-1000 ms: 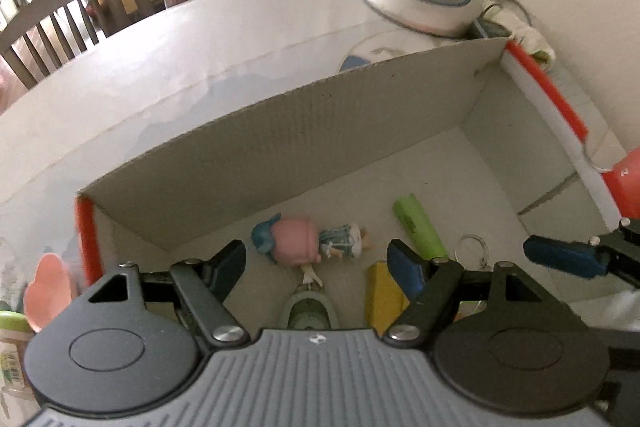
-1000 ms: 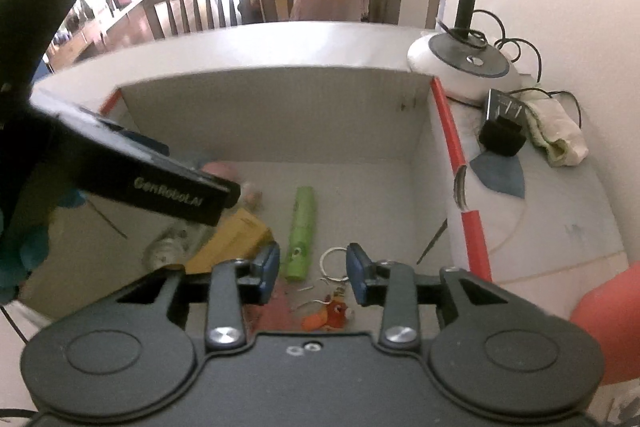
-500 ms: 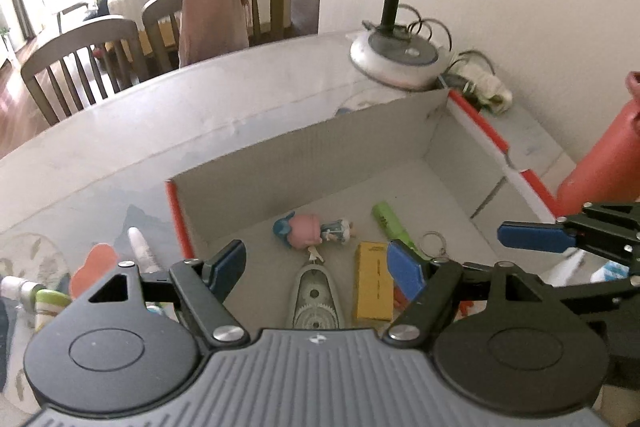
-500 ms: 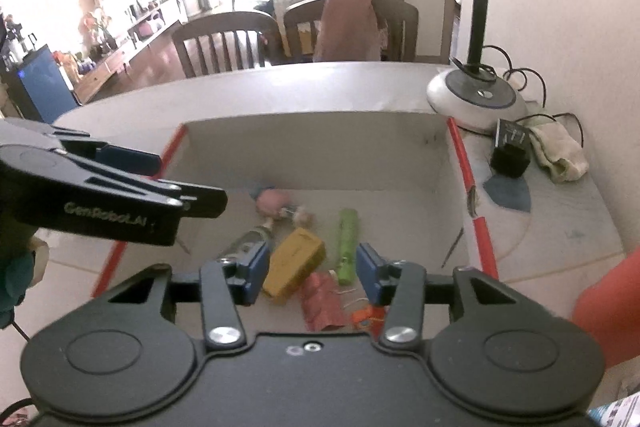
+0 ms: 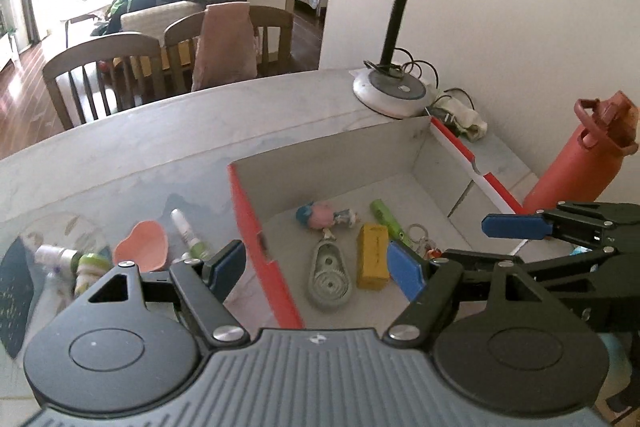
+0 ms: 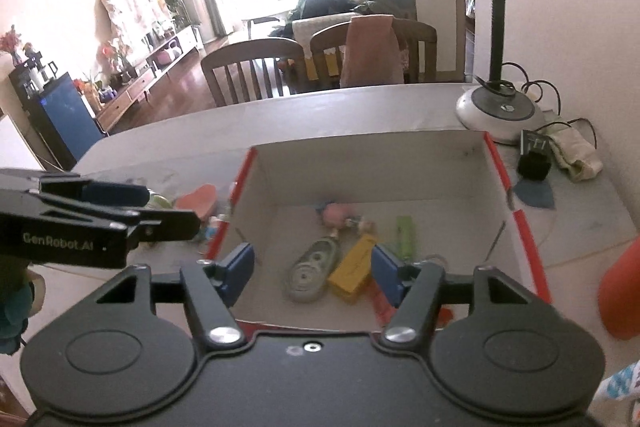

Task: Organize rigid objects
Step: 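Withdraw both grippers from the box back toward the remaining items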

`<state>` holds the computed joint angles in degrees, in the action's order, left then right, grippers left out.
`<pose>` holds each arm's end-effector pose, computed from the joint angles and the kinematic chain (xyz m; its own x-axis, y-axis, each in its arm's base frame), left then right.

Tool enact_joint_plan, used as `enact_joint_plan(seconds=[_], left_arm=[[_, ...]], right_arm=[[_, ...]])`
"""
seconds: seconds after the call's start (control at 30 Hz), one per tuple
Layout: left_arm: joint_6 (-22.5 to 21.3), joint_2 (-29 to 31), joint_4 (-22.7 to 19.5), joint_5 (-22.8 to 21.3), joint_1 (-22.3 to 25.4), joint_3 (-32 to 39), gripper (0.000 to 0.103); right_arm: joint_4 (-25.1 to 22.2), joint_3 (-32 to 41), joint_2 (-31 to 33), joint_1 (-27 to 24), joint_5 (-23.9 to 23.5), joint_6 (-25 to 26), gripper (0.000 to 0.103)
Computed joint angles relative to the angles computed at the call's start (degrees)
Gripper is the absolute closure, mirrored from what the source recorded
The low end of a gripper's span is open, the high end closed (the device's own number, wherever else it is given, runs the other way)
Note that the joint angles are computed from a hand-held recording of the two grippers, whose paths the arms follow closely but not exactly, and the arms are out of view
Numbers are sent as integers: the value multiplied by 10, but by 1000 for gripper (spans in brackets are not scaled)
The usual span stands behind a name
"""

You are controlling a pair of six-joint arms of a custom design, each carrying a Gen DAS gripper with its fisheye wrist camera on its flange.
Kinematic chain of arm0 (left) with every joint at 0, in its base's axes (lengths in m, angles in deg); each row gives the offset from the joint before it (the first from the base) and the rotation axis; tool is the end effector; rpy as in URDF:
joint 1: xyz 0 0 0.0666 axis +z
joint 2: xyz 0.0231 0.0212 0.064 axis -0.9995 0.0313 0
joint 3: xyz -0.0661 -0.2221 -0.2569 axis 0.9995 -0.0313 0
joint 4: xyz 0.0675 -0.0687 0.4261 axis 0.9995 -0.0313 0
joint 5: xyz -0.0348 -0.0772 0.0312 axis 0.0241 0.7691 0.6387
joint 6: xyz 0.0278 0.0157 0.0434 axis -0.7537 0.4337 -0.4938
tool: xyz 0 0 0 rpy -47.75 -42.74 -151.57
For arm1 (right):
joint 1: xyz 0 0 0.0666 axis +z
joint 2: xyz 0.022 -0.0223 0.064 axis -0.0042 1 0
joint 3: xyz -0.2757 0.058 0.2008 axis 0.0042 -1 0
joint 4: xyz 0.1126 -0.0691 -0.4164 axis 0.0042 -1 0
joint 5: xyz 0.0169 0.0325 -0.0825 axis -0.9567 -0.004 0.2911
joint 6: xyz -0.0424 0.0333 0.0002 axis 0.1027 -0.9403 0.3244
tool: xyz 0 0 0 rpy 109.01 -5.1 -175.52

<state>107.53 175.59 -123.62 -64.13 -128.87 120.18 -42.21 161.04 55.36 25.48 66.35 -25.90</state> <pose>0.4673 -0.3908 0.6182 -0.7420 0.0748 -0.6662 0.2068 0.9708 -0.1213 0.4320 0.2103 0.6166 -0.7131 -0.0874 -0.6956 -0.3205 0.9231 0.2125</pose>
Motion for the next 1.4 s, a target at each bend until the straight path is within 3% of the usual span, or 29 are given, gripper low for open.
enact_joint_plan(seconds=[0.07, 0.23, 0.57, 0.8, 0.93, 1.13, 1.3, 1.4], left_arm=[[0, -61, 36, 1, 3, -95, 26], [0, -167, 92, -1, 14, -245, 21], [-10, -308, 159, 30, 65, -426, 21], [-30, -366, 177, 65, 122, -499, 18], [-54, -389, 199, 70, 149, -531, 2], [-95, -407, 244, 72, 184, -566, 1], [-87, -388, 239, 92, 227, -565, 1], [-69, -377, 249, 133, 254, -572, 1]], right_arm=[[3, 3, 1, 10, 4, -13, 31], [12, 16, 10, 40, 14, -34, 21], [25, 65, 57, 111, 41, -48, 5], [5, 128, 117, 152, 58, -59, 3], [-11, 171, 155, 171, 69, -66, 3], [-45, 253, 223, 193, 80, -79, 4], [-85, 356, 301, 203, 90, -91, 4], [-128, 460, 371, 207, 101, -95, 5]])
